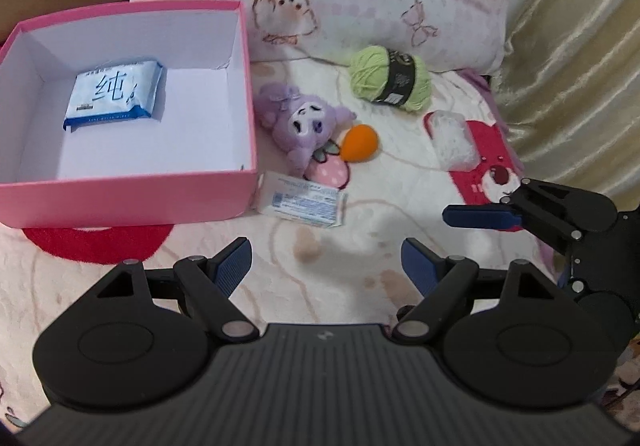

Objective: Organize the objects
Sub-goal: 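Withdraw the left tool from the box and move toward the white medicine packet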

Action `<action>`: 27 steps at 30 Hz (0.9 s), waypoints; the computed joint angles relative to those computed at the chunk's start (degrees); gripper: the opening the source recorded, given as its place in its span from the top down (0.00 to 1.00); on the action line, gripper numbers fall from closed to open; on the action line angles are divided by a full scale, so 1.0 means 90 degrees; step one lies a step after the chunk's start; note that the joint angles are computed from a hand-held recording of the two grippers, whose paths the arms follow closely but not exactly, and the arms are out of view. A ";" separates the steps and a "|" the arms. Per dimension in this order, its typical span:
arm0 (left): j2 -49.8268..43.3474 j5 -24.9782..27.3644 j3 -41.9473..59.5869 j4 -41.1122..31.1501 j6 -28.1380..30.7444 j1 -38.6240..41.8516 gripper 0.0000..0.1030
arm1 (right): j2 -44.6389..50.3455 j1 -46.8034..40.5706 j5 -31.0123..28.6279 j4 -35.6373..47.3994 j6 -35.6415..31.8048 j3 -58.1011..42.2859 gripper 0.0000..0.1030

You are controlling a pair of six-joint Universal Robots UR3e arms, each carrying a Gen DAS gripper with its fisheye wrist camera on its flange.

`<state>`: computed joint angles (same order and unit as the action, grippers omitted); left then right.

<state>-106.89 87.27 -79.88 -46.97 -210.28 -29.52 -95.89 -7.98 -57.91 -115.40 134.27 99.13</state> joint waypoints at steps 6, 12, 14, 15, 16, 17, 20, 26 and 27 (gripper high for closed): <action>-0.0136 0.0148 -0.0727 0.1053 0.0019 -0.0007 0.21 | 0.0356 0.0390 -0.0374 -0.1250 0.0287 0.0520 0.17; -0.0391 0.0100 -0.1466 0.2558 -0.0100 0.0029 0.22 | 0.0784 0.0643 -0.0621 -0.2547 0.0556 0.0952 0.17; -0.0513 0.0041 -0.1607 0.2898 -0.0166 0.0049 0.22 | 0.0969 0.0691 -0.0667 -0.2913 0.0675 0.1012 0.17; -0.0587 -0.0002 -0.1683 0.3105 -0.0211 0.0062 0.22 | 0.1053 0.0717 -0.0702 -0.3086 0.0732 0.1041 0.17; -0.0665 -0.0036 -0.1727 0.3253 -0.0226 0.0068 0.23 | 0.1150 0.0744 -0.0733 -0.3263 0.0777 0.1066 0.18; -0.0755 -0.0078 -0.1767 0.3419 -0.0234 0.0074 0.23 | 0.1232 0.0764 -0.0742 -0.3395 0.0813 0.1077 0.18; -0.1013 -0.0046 -0.1703 0.3620 -0.0207 0.0028 0.23 | 0.1490 0.0809 -0.0768 -0.3781 0.0954 0.1103 0.18; -0.1570 -0.0008 -0.1698 0.4395 -0.0694 0.0028 0.27 | 0.2012 0.0879 -0.0813 -0.4805 0.1005 0.1327 0.18; -0.1669 0.0016 -0.1664 0.4497 -0.0720 0.0020 0.29 | 0.2106 0.0889 -0.0825 -0.5115 0.0980 0.1440 0.18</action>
<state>-121.92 87.42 -94.85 -6.49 -216.76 -29.35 -76.93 0.02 -65.34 -161.43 143.09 112.09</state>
